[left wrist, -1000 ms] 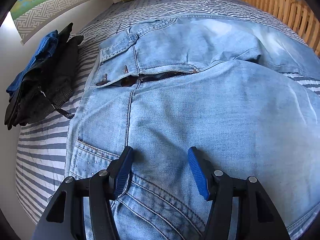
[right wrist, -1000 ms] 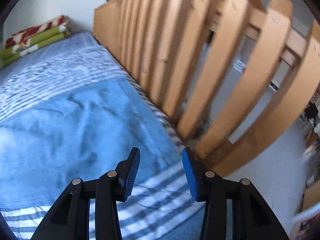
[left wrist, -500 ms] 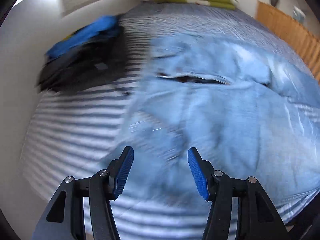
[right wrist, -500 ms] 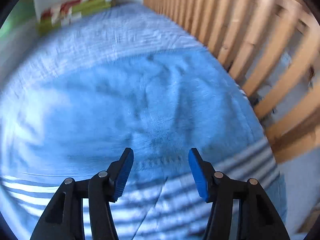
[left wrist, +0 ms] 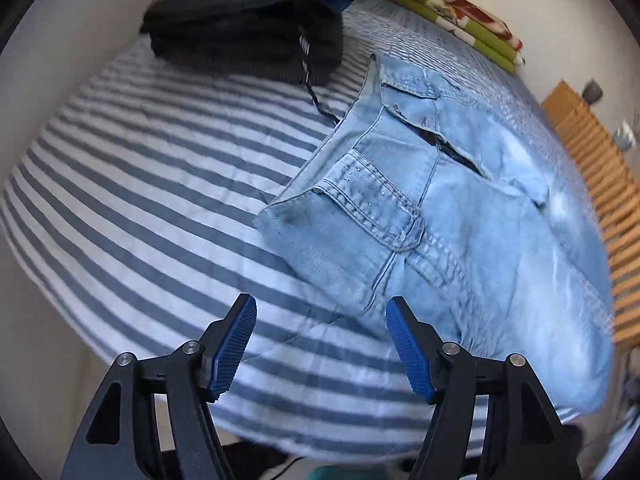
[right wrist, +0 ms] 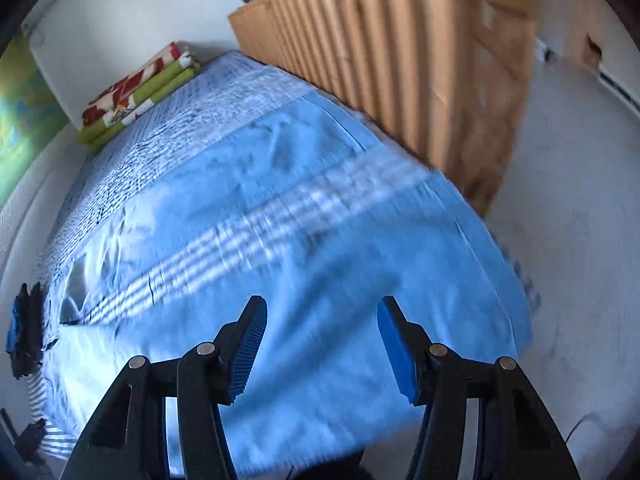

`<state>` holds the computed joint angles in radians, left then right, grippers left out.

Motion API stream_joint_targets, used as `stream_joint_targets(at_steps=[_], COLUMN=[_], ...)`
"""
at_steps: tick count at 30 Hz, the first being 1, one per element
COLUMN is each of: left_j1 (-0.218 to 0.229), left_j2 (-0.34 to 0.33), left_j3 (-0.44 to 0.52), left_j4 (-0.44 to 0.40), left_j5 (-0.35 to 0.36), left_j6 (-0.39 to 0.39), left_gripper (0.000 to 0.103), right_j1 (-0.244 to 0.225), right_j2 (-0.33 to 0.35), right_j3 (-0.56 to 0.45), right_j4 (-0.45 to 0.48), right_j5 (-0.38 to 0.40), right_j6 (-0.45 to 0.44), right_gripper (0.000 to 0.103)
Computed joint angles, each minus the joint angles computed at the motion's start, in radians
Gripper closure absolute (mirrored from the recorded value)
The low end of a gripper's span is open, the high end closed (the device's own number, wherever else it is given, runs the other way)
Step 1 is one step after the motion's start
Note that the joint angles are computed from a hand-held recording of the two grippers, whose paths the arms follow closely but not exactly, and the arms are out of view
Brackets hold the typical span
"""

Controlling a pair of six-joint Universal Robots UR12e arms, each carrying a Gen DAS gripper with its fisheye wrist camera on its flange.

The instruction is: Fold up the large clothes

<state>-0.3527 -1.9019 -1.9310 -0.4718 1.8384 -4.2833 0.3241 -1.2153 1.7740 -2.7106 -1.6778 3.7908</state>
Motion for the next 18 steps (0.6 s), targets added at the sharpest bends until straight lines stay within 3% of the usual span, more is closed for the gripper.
stream_joint_targets(at_steps=[6,7,9,12,14,18], left_j1=[0.021,0.023,0.025,0.029,0.033,0.036], left_j2=[-0.032,-0.036,-0.039,-0.042,-0.039,-0.032], left_j3=[0.009,0.014,0.025,0.039,0.033,0.022], left_j4=[0.059,0.064,0.041,-0.002,0.009,0.025], left_j5=[-0.031,-0.035,-0.036,-0.029,-0.030,-0.040], left_j6=[-0.029,-0.023,-0.016,-0.021,-0.027,-0.045], left_gripper=[0.037,0.041,0.066,0.086,0.092,0.090], right_j1=[-0.013,-0.018,-0.033,-0.056,-0.069,-0.091], right_j2=[-0.049,-0.055,-0.066,-0.075,-0.072,-0.045], right_j3=[0.114,0.133,0.175,0.230,0.259,0.304], right_j4=[-0.044,-0.059,-0.108,-0.167,-0.215,-0.347], right_j5=[0.007,0.011,0.049,0.095,0.121,0.164], right_j6=[0.131,0.155,0.214,0.300,0.345,0.449], right_gripper=[0.049,0.049,0.047,0.047,0.046,0.046])
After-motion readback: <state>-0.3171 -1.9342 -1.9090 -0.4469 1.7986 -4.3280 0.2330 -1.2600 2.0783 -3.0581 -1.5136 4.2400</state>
